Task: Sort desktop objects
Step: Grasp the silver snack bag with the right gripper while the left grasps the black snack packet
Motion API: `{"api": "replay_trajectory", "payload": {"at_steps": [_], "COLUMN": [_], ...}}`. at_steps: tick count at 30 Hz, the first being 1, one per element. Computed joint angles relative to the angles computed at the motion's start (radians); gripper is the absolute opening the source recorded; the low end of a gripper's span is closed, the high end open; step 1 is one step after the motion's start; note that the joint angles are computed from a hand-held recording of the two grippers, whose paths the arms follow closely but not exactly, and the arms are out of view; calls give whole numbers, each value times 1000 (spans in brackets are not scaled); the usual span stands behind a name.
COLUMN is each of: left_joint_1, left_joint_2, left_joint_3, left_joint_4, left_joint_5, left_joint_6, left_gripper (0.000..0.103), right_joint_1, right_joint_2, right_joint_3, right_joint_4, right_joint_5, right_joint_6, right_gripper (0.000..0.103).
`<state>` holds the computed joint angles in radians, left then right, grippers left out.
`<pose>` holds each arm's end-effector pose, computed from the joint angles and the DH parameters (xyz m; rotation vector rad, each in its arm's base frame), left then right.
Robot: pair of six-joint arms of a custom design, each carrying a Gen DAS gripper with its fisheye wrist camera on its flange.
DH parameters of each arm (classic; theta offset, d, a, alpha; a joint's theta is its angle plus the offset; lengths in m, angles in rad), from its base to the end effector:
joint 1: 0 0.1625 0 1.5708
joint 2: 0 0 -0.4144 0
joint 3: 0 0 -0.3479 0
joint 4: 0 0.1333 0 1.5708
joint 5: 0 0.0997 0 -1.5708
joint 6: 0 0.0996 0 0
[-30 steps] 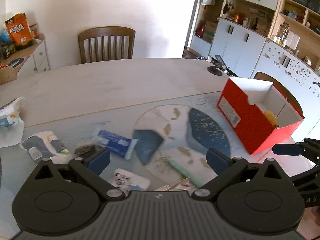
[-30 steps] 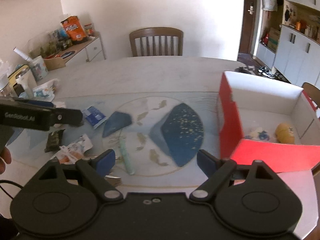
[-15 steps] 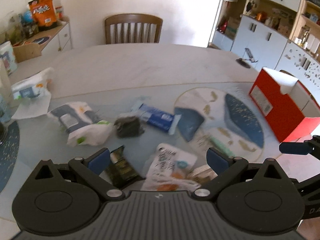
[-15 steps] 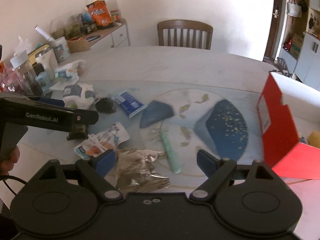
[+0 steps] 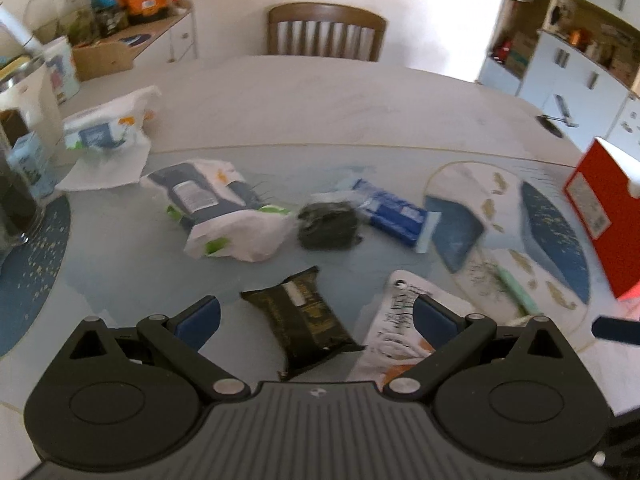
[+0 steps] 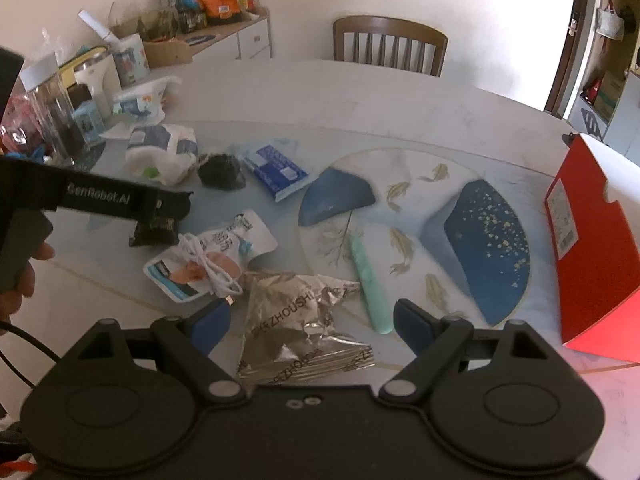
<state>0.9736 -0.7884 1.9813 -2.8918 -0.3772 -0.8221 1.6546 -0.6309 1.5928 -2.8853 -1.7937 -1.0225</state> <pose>-0.1079 -0.5604 0.1094 -0.3261 2.0735 -1.0304 0.1662 -0.6491 0.0648 1.4083 -2.3859 0.2999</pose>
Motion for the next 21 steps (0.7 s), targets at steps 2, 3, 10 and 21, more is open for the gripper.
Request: {"api": "replay_trajectory", "payload": {"at_steps": [2, 3, 10, 21], "left_joint_1": [8, 12, 37, 55], "left_joint_2": [-3, -3, -8, 5], "left_joint_3": [-2, -2, -3, -8], "left_joint_4": [22, 28, 62, 26], "left_joint_5": [-1, 0, -7, -18], "left_joint_6": [-37, -47, -110, -73], "left_gripper": [103, 103, 103, 95], "right_joint_1": [0, 1, 0, 5], "right_joint_2": [8, 12, 41, 74], "right_joint_3": [-1, -2, -14, -38], "right_joint_4": [0, -2, -9, -2], "right_joint_5": [-5, -8, -33, -75], "right_joint_6": [-10, -16, -46, -70], "right_gripper": [88, 88, 86, 76]}}
